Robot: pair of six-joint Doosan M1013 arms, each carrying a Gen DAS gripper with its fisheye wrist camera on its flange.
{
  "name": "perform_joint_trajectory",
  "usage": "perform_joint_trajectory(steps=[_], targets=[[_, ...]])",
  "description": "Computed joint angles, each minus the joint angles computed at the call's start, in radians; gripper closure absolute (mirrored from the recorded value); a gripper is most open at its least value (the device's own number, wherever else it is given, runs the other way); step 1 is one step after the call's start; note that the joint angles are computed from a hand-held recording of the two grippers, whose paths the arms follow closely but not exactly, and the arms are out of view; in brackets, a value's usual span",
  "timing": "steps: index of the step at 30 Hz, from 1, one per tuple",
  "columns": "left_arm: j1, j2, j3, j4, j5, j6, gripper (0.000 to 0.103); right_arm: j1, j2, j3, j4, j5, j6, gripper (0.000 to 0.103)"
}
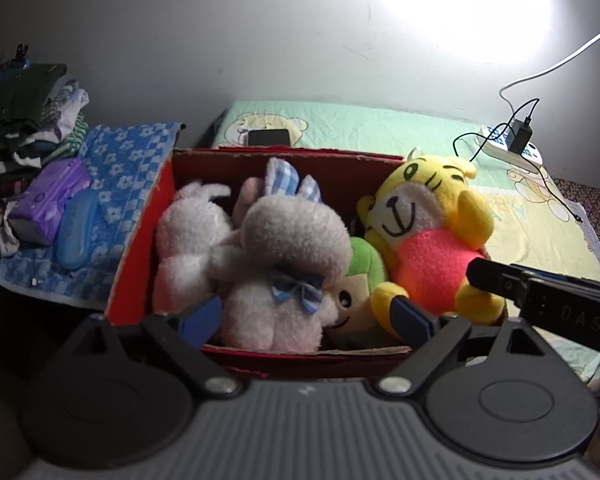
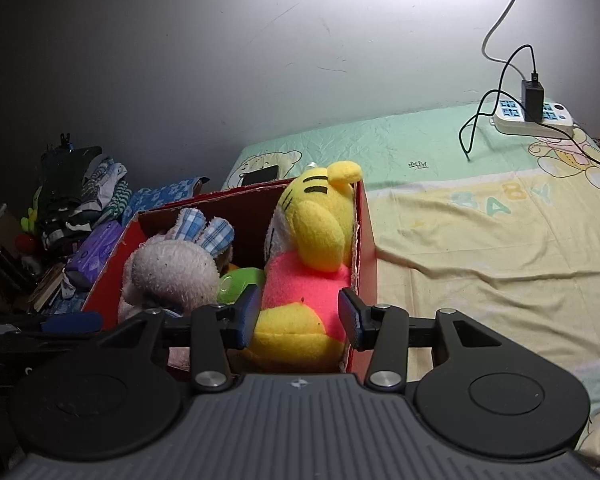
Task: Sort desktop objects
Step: 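Withdraw the right gripper back from the filled box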
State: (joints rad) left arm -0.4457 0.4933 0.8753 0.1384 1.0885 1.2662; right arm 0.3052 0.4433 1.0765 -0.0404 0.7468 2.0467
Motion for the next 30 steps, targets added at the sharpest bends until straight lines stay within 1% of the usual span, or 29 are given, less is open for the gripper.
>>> perform_joint_trajectory(steps=[4, 8, 10, 15, 18, 20, 22, 23, 25, 27, 30], targets=[[0.002, -0.002, -0.012, 0.021, 0.024, 0.007, 0.01, 0.022, -0.009, -0.003, -0.085, 0.025, 0.091, 0.053], [-0.005, -0.014, -0.003, 0.062, 0.029, 0.017, 0.008, 0.051, -0.007, -0.018, -0.175, 0.064, 0.152, 0.051], [-0.009, -0.023, 0.009, 0.088, 0.023, 0.01, 0.007, 0.063, -0.008, -0.021, -0.202, 0.075, 0.169, 0.051], [-0.014, -0.034, 0.028, 0.161, 0.041, -0.021, 0.006, 0.085, -0.007, -0.028, -0.254, 0.105, 0.236, 0.049], [-0.006, -0.045, 0.045, 0.142, 0.057, -0.025, 0.006, 0.099, -0.001, -0.038, -0.282, 0.136, 0.26, 0.045], [-0.003, -0.056, 0.062, 0.137, 0.06, -0.032, 0.006, 0.107, 0.0, -0.043, -0.298, 0.153, 0.269, 0.037], [-0.003, -0.069, 0.083, 0.136, 0.059, -0.029, 0.005, 0.113, -0.002, -0.039, -0.316, 0.158, 0.282, 0.034], [-0.004, -0.074, 0.092, 0.143, 0.06, -0.031, 0.003, 0.116, -0.004, -0.036, -0.319, 0.159, 0.288, 0.034], [-0.004, -0.082, 0.109, 0.133, 0.064, -0.02, 0.002, 0.117, -0.01, -0.027, -0.313, 0.157, 0.293, 0.034], [-0.002, -0.078, 0.11, 0.115, 0.091, -0.013, 0.002, 0.119, -0.011, -0.023, -0.308, 0.162, 0.294, 0.033], [0.01, -0.067, 0.108, 0.036, 0.126, 0.001, 0.002, 0.121, -0.005, -0.024, -0.3, 0.19, 0.305, 0.031]])
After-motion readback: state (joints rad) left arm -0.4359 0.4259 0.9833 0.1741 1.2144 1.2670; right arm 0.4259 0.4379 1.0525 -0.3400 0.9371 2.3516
